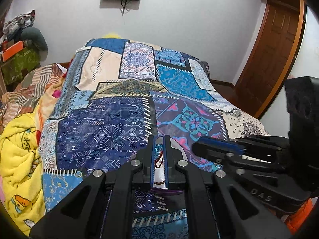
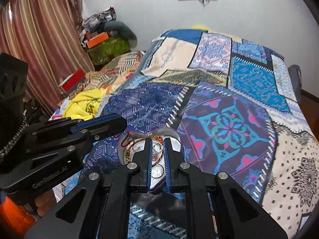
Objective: Organize jewelry
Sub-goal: 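Carry the red string bracelet with the left tool into the tin while the right tool drops the hoops in, then move the left tool to the remaining gold hoops while the right tool moves to a gold ring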
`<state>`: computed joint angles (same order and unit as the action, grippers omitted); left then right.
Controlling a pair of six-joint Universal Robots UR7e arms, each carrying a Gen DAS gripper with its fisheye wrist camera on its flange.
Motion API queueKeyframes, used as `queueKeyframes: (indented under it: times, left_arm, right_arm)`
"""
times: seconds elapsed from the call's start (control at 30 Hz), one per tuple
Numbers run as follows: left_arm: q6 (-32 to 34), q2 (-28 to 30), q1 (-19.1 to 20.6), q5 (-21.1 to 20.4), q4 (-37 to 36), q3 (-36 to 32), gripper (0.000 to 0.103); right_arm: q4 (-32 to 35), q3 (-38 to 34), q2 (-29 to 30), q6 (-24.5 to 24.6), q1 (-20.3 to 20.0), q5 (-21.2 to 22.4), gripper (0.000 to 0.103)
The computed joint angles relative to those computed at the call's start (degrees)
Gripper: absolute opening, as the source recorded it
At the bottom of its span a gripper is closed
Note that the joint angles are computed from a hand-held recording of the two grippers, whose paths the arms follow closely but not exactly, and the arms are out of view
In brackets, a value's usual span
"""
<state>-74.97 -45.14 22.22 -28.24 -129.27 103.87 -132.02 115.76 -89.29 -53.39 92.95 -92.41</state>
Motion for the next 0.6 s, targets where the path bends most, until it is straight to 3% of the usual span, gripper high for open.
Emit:
queueKeyframes:
  times: [0.3, 0.6]
  left_arm:
    - [5.8, 0.4, 1.69, -2.28, -7.33, 1.22, 0.006]
    - [3.52, -0.23, 1.43, -1.37, -3.38, 0.78, 0.006]
  right_arm:
    - [0.29, 0.13, 1.43, -0.97, -0.14, -1.59, 0.01]
    - [0.73, -0.71, 1.0, -0.4, 0.14, -1.28, 0.016]
